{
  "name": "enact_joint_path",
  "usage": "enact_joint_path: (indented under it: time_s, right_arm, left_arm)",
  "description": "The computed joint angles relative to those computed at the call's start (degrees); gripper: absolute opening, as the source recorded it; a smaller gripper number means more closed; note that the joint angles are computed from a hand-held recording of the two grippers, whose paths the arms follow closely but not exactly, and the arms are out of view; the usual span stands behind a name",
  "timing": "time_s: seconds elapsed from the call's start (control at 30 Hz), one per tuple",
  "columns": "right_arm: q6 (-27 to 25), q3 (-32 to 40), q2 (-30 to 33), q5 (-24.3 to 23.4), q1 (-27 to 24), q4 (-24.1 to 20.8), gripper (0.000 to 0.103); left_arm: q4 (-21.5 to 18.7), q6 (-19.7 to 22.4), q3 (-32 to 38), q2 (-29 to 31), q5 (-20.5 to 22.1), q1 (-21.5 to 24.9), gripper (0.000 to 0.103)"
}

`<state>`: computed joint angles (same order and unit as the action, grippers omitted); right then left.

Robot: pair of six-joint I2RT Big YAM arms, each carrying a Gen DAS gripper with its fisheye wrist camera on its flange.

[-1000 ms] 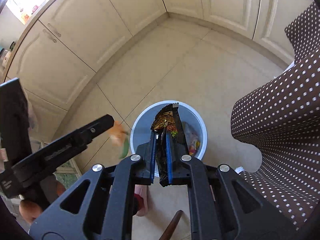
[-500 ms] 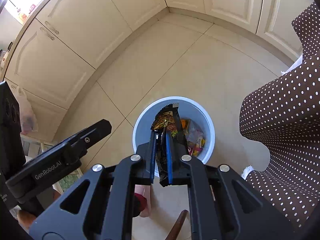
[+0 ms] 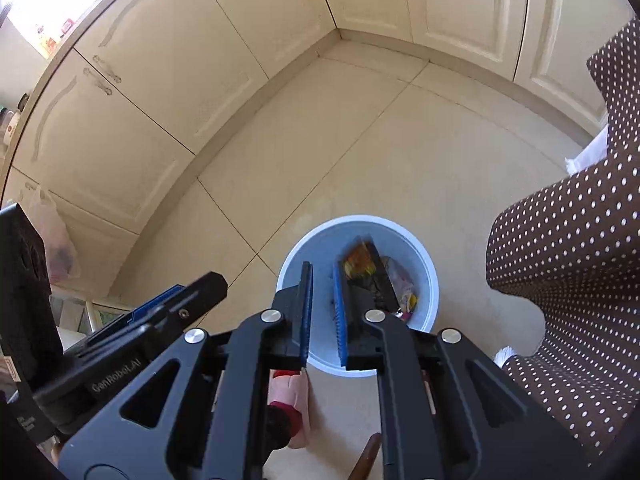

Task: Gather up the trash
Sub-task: 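Move both tools back over the table toward the clear bag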

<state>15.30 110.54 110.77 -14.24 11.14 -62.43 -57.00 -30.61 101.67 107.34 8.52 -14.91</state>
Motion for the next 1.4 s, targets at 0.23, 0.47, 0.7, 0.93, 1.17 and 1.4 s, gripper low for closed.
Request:
enact_joint_path:
  time_s: [0.23, 0.47, 0.7, 0.93, 1.17, 1.4]
  right_arm:
    - [-1.06, -1.72, -2.82, 1.16, -0.2, 0.49, 0.012]
    - [-2.77, -4.79, -10.17, 3.88, -1.56, 2.53, 0.012]
    - [-4.94, -8.85, -20.47, 5.26, -4.1, 4.95, 0.012]
    - [-7.64, -12.03, -31.15, 5.03, -10.41, 6.91, 0.02]
    - [-9.86, -15.73, -39.54, 5.98, -21.51, 8.8, 0.049]
    - [-13.17, -16.49, -41.13, 3.6, -35.42, 6.19, 0.051]
  left_arm:
    - [0.44, 2.1, -0.19, -2.29, -5.27, -1.61, 0.063]
    - [0.41, 4.33, 0.43, -6.39, -10.77, -5.08, 0.063]
    - [0.16, 6.3, 2.87, -11.08, -14.38, -10.26, 0.065]
    - [-1.28, 9.31, 9.81, -12.37, -17.12, -17.36, 0.073]
    - [-5.92, 13.37, 23.41, -6.33, -17.93, -25.18, 0.079]
    - [-18.45, 15.02, 48.2, 8.32, -14.88, -29.78, 0.08]
